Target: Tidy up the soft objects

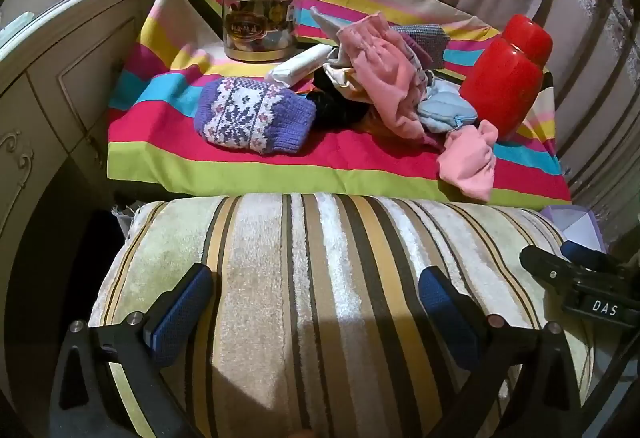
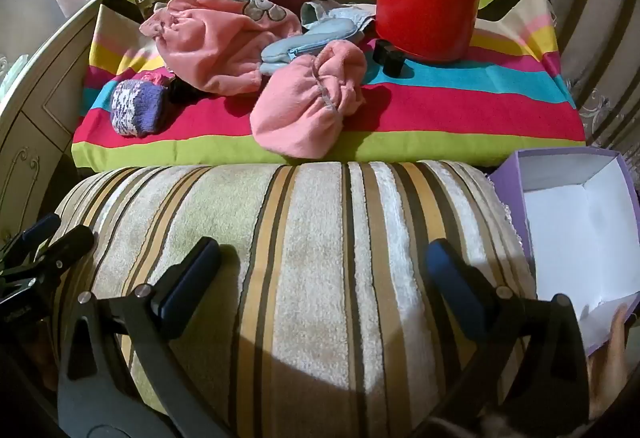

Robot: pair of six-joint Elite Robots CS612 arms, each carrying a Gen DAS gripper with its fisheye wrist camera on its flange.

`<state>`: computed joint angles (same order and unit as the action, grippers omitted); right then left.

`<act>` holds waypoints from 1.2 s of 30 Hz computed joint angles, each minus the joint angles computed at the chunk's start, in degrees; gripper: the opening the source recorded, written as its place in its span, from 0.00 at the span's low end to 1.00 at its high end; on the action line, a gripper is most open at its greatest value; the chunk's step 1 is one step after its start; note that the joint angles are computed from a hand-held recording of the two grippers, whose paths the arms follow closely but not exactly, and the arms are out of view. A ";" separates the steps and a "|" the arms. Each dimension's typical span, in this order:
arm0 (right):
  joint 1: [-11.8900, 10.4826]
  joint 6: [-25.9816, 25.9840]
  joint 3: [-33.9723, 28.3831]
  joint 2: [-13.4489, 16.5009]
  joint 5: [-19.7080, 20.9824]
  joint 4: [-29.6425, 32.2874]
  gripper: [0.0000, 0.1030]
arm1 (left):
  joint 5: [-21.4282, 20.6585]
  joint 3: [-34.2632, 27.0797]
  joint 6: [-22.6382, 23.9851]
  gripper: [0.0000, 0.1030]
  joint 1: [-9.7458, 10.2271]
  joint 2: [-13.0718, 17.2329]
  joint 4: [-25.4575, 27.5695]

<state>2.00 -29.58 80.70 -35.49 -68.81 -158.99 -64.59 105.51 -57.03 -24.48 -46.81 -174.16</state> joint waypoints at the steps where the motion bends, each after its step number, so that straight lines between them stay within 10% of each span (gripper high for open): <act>1: -0.18 0.31 -0.05 0.03 1.12 0.30 1.00 | -0.32 -0.44 -0.02 1.00 0.07 -0.14 1.79; 36: -0.20 0.70 0.35 0.17 0.99 -1.89 1.00 | 1.65 -0.81 -1.39 1.00 -0.36 0.36 1.91</act>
